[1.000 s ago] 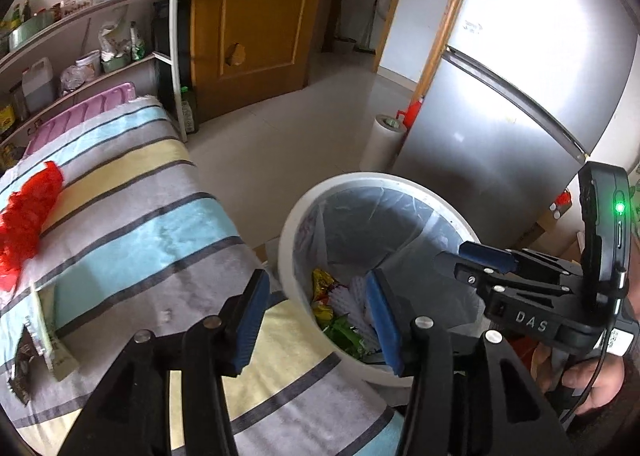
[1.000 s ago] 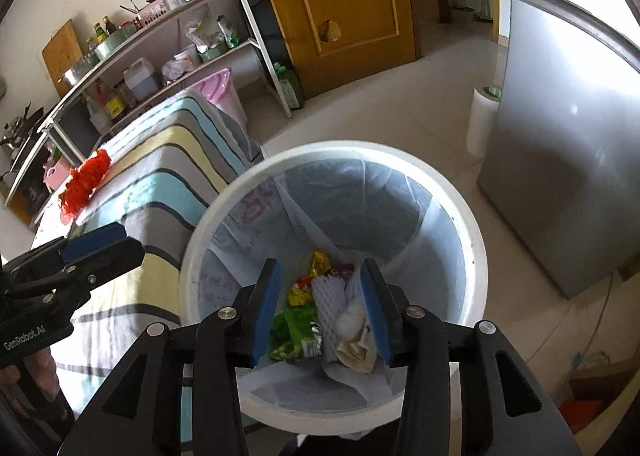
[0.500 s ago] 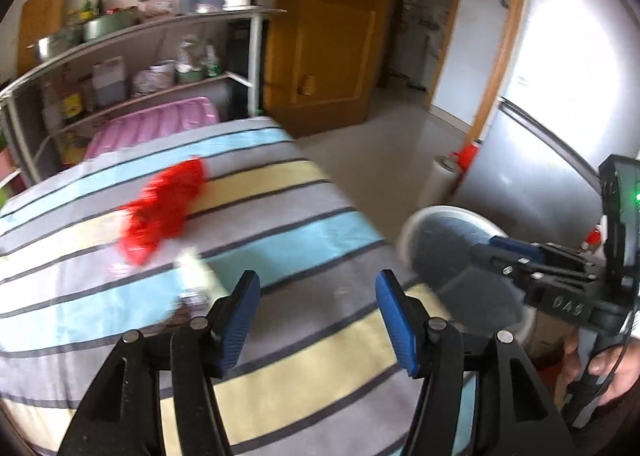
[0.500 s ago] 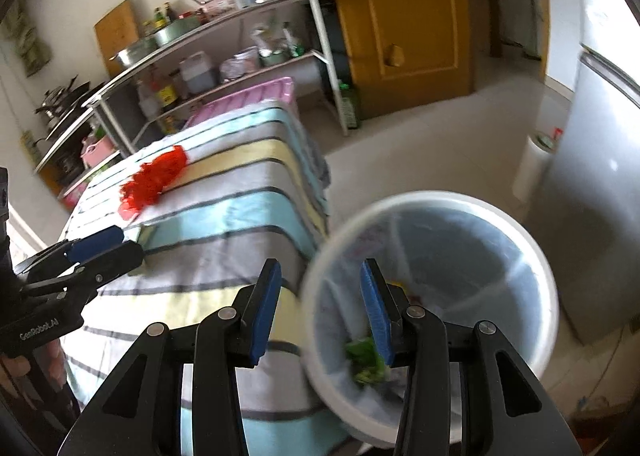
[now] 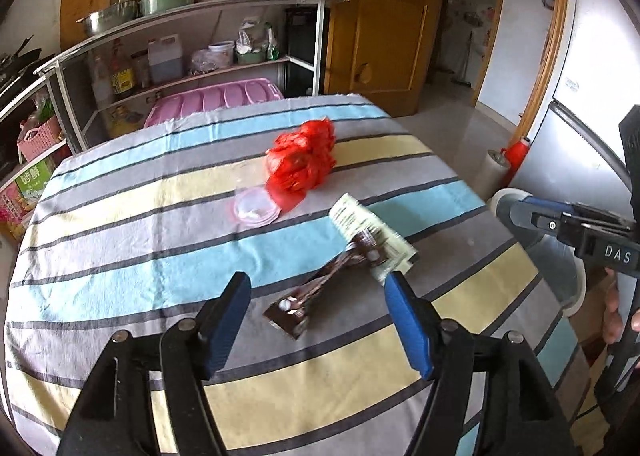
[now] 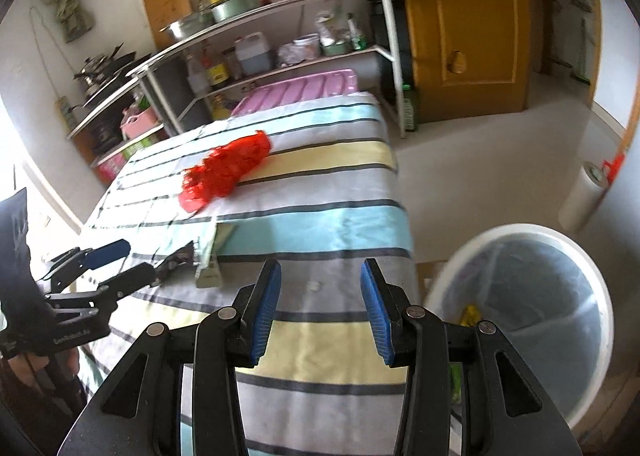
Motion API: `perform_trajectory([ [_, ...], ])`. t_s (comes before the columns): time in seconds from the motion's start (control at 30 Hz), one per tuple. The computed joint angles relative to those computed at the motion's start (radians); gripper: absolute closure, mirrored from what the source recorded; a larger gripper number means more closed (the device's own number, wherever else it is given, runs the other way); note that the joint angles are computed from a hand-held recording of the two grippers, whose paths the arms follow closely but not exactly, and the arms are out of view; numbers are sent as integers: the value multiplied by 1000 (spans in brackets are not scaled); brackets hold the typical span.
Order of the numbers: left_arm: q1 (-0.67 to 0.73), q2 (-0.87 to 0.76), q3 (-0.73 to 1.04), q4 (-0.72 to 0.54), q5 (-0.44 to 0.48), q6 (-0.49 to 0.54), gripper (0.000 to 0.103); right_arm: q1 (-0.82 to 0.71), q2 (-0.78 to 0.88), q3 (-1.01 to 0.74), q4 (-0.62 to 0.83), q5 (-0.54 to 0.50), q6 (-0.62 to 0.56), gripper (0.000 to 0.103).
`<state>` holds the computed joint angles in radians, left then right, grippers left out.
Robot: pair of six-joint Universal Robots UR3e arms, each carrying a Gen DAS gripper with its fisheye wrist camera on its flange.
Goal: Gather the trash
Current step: 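Withdraw both open tools from the bin back toward the table, then grasp the brown chocolate wrapper with the left tool while the right tool grasps the paper receipt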
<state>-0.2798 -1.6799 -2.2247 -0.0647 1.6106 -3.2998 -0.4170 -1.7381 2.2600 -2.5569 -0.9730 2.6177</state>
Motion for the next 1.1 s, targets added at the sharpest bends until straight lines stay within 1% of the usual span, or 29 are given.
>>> perform_trajectory([
  [0.07, 17, -13, 3, -6, -18, 25, 30, 44, 36, -25, -14, -16, 20, 60],
  [0.13, 16, -23, 14, -20, -6, 47, 30, 87, 69, -54, -22, -29, 34, 60],
  [0.23, 27, -49, 28, -12, -32, 89, 30, 138, 109, -89, -40, -54, 55, 60],
  [0.47, 31, -113, 79, -35, -55, 150, 31, 199, 185, -174, -36, -82, 92, 60],
  [0.5, 38, -115, 75, -27, -65, 156, 33, 205, 193, -181, -36, -84, 95, 60],
  [0.53, 44, -116, 74, -25, -75, 164, 41, 210, 201, -188, -35, -88, 97, 60],
  [0.6, 49, -119, 74, -24, -77, 172, 49, 222, 215, -198, -36, -97, 105, 60],
  [0.67, 61, -113, 65, -30, -92, 174, 64, 234, 237, -216, -32, -101, 112, 60],
  [0.73, 79, -102, 47, -21, -111, 171, 74, 248, 255, -231, -30, -104, 120, 60],
  [0.8, 87, -93, 34, -13, -109, 160, 77, 261, 271, -241, -32, -102, 126, 60],
  [0.87, 101, -82, 20, -7, -120, 148, 82, 276, 283, -246, -34, -100, 129, 60],
  [1.03, 155, -42, -36, 16, -156, 124, 84, 321, 321, -267, -62, -113, 148, 60],
  [1.1, 172, -36, -52, 28, -155, 117, 84, 342, 338, -275, -75, -120, 152, 60],
])
